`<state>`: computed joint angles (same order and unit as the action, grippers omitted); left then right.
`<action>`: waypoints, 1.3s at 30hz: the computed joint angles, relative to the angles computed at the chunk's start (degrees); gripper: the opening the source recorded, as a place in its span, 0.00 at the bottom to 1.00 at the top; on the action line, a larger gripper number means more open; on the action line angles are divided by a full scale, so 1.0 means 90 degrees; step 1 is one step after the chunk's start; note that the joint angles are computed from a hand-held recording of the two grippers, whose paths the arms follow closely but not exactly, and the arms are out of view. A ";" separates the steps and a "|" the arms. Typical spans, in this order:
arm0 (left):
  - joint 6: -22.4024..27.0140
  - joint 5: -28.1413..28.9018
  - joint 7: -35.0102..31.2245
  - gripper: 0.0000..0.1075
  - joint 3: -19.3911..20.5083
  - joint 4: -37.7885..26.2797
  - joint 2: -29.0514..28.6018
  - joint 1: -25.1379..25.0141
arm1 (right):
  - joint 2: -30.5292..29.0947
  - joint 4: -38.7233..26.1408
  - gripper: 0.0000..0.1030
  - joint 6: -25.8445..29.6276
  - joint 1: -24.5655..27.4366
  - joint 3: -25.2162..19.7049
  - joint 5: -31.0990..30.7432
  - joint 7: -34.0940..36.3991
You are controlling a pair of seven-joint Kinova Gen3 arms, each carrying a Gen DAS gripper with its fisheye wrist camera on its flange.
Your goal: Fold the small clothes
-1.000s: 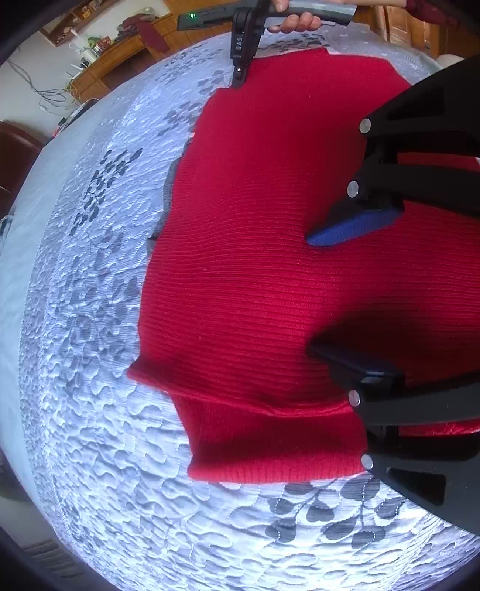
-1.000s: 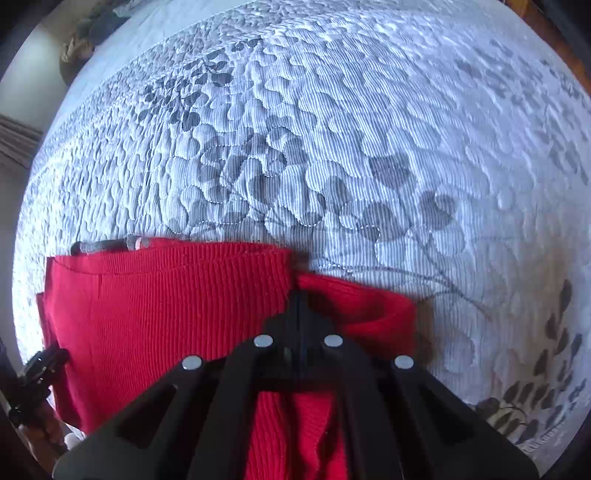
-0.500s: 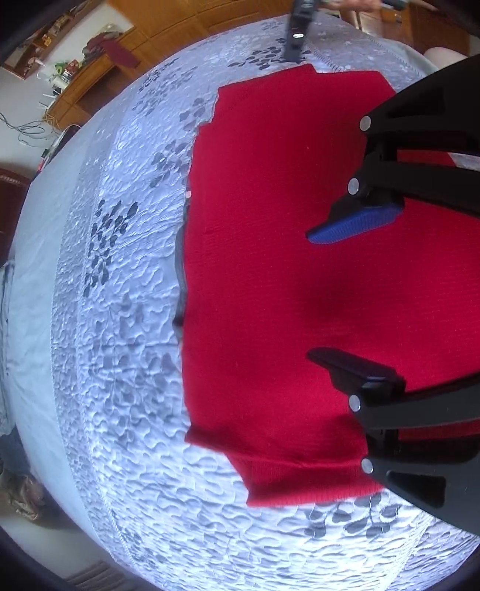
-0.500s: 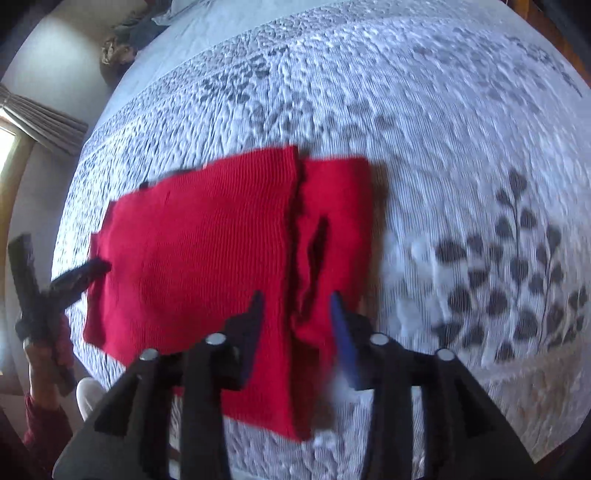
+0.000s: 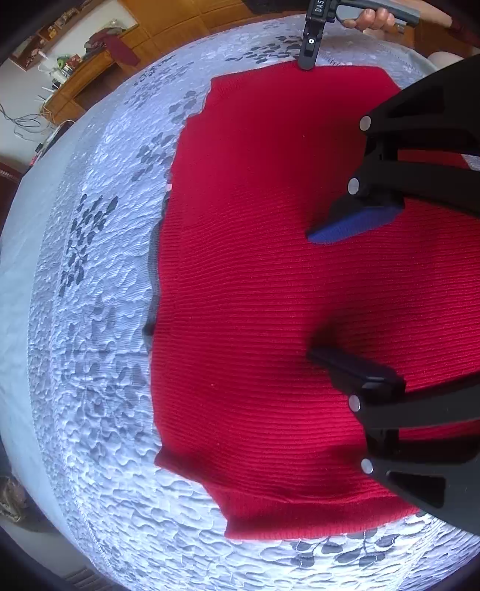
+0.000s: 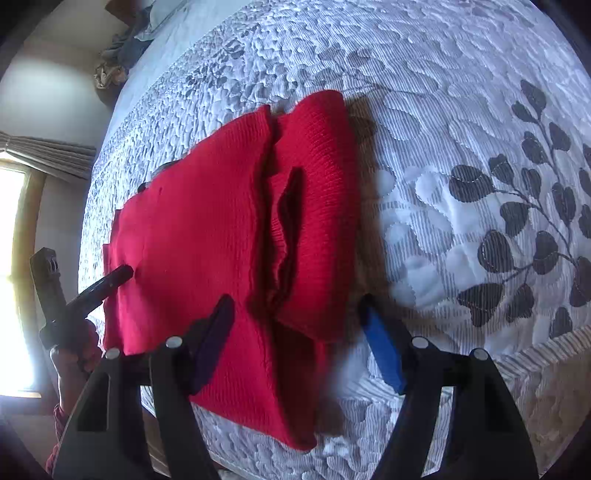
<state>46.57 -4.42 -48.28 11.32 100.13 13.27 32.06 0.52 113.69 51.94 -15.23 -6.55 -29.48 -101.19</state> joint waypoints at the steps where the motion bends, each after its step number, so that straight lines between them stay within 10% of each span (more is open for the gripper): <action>1: -0.0011 -0.0015 0.0003 0.55 -0.0014 0.0010 0.0009 0.0022 | 0.0024 -0.0023 0.67 -0.0019 -0.0035 -0.0030 0.0065 -0.0042; 6: -0.0065 -0.0120 0.0056 0.57 0.0034 0.0025 0.0065 0.0038 | 0.0117 -0.0080 0.28 -0.0061 0.0044 -0.0125 -0.0053 0.0104; 13: -0.0201 0.0026 -0.0055 0.57 0.0547 0.0137 0.0043 -0.0551 | 0.0233 -0.0149 0.24 -0.0076 -0.0121 -0.0096 0.0069 -0.0056; 17: -0.0315 0.0494 -0.0445 0.57 0.0108 0.0216 -0.0029 -0.0339 | 0.0121 -0.0302 0.17 -0.0013 -0.0269 -0.0180 0.0463 -0.0555; 26: 0.0695 0.0127 -0.0635 0.56 -0.1075 0.0064 -0.0322 0.0574 | 0.0389 -0.2055 0.15 0.1167 -0.1350 -0.0658 0.2675 -0.2613; 34: -0.0452 0.1905 -0.2009 0.56 -0.0356 0.1240 -0.0836 -0.1280 | 0.1471 -0.4089 0.15 0.1868 -0.2874 -0.0989 0.3754 -0.3128; 39: -0.0507 0.2198 -0.2376 0.56 -0.0640 0.1329 -0.0871 -0.1096 | 0.2290 -0.4866 0.35 0.1866 -0.3448 -0.1026 0.3431 -0.2629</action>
<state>42.01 15.37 -69.66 5.56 112.09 5.43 22.19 21.13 69.89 68.74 -46.26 -15.79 1.40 -124.85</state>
